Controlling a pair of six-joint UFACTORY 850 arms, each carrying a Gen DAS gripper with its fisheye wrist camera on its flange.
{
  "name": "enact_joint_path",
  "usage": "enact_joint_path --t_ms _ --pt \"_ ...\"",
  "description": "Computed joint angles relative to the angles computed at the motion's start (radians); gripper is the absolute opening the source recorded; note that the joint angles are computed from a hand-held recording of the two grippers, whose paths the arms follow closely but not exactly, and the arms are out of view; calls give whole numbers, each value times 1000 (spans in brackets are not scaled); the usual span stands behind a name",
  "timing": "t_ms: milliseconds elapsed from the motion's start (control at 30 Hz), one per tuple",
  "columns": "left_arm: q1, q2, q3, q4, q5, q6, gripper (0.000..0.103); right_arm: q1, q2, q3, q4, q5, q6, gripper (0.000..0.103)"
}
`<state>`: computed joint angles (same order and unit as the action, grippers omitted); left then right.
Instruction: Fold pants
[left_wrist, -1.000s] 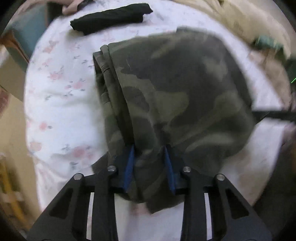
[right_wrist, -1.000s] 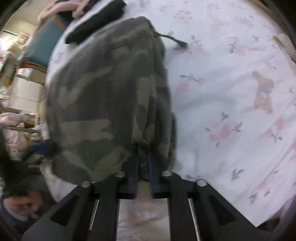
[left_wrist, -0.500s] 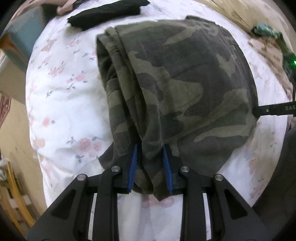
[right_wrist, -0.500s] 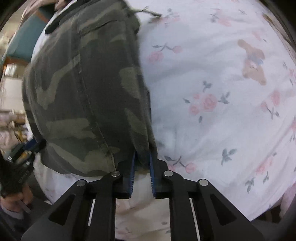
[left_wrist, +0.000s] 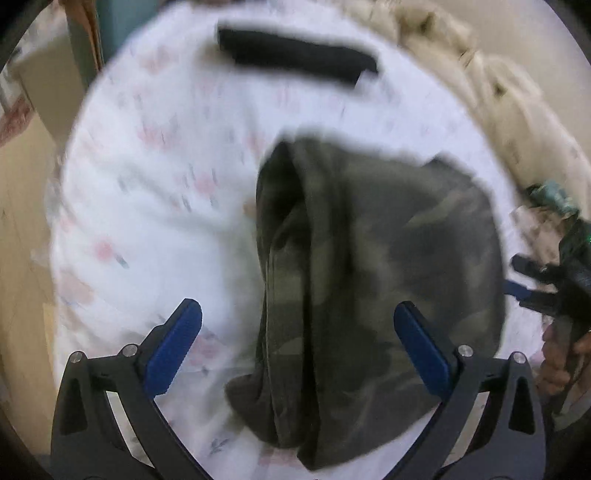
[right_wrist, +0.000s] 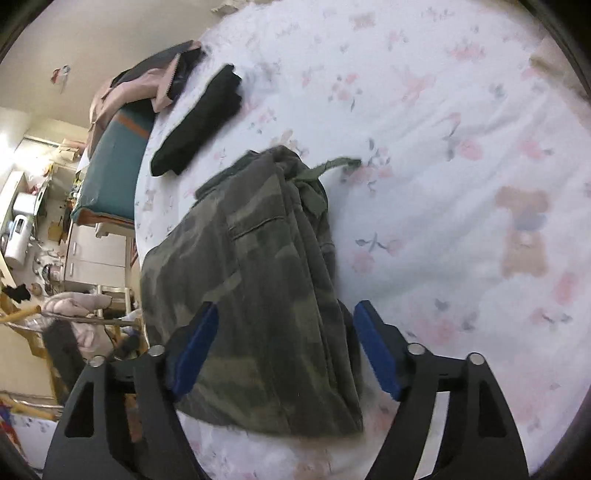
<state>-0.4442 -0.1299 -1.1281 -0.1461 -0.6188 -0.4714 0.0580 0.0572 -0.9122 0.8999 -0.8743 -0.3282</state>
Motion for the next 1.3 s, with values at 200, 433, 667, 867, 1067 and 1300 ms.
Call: enact_joint_path --t_ms 200,433,667,867,1067,1300 --pt "32 12 86 -251 22 155 102 57 -91 2 -34 11 16 96" --pt "-1 36 90 -311 50 336 30 118 -86 1 47 38 -81 54" --pt "53 115 28 -400 53 408 21 138 -8 -69 209 90 -271 36" --pt "143 -37 -272 -246 41 431 21 177 -224 -401 213 132 -323 36" --pt "266 -358 -653 -200 32 546 22 188 -605 -926 96 114 -217 36" --pt "314 -731 -1057 -98 -118 514 23 217 -1002 -1439 -226 4 104 36"
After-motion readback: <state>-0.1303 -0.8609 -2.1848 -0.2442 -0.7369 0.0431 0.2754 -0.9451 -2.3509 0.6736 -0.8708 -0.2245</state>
